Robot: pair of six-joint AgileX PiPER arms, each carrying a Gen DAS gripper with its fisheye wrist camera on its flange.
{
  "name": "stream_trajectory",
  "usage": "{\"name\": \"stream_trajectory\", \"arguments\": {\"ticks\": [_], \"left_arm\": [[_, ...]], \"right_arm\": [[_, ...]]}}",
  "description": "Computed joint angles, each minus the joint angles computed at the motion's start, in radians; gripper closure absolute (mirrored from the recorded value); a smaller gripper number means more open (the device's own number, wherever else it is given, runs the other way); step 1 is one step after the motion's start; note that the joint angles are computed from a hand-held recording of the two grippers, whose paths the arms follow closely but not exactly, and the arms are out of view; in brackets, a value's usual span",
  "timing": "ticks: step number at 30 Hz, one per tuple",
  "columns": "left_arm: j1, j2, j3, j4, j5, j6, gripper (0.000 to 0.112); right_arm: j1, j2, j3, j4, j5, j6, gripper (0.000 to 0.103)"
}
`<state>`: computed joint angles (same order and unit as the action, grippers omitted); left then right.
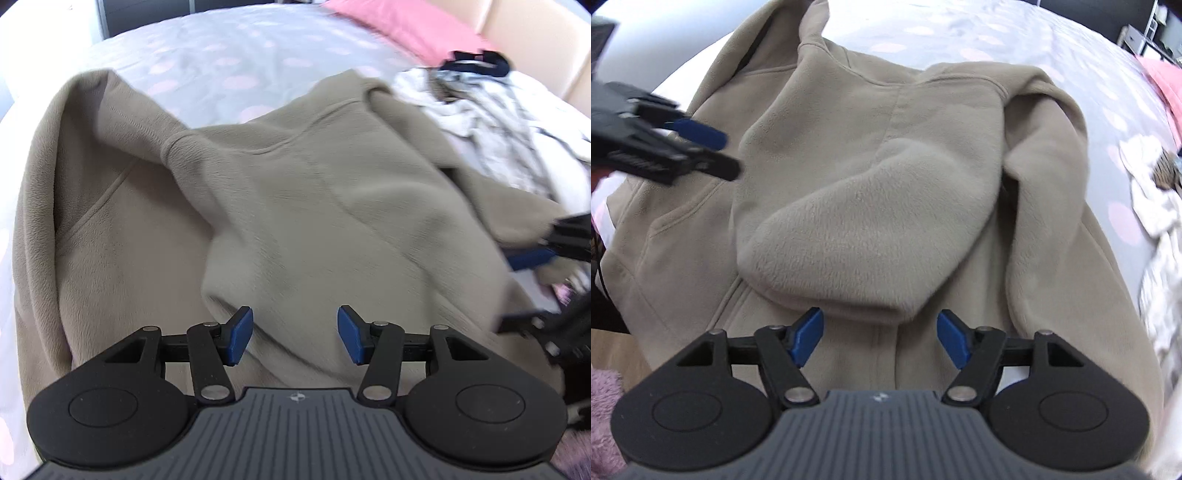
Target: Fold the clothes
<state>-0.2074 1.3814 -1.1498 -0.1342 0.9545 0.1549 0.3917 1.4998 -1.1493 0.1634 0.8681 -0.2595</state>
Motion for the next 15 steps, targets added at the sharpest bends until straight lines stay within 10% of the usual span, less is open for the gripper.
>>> {"name": "stream_trajectory", "arguments": {"ticks": [4, 15], "left_arm": [[0.045, 0.086, -0.052, -0.052, 0.011, 0.046, 0.106], [0.184, 0.269, -0.533, -0.164, 0.179, 0.196, 0.108]], "right_arm": [[0.014, 0.045, -0.013, -0.01, -0.081, -0.01, 0.093], [-0.011, 0.203, -0.541, -0.071, 0.063, -0.07, 0.095]]}}
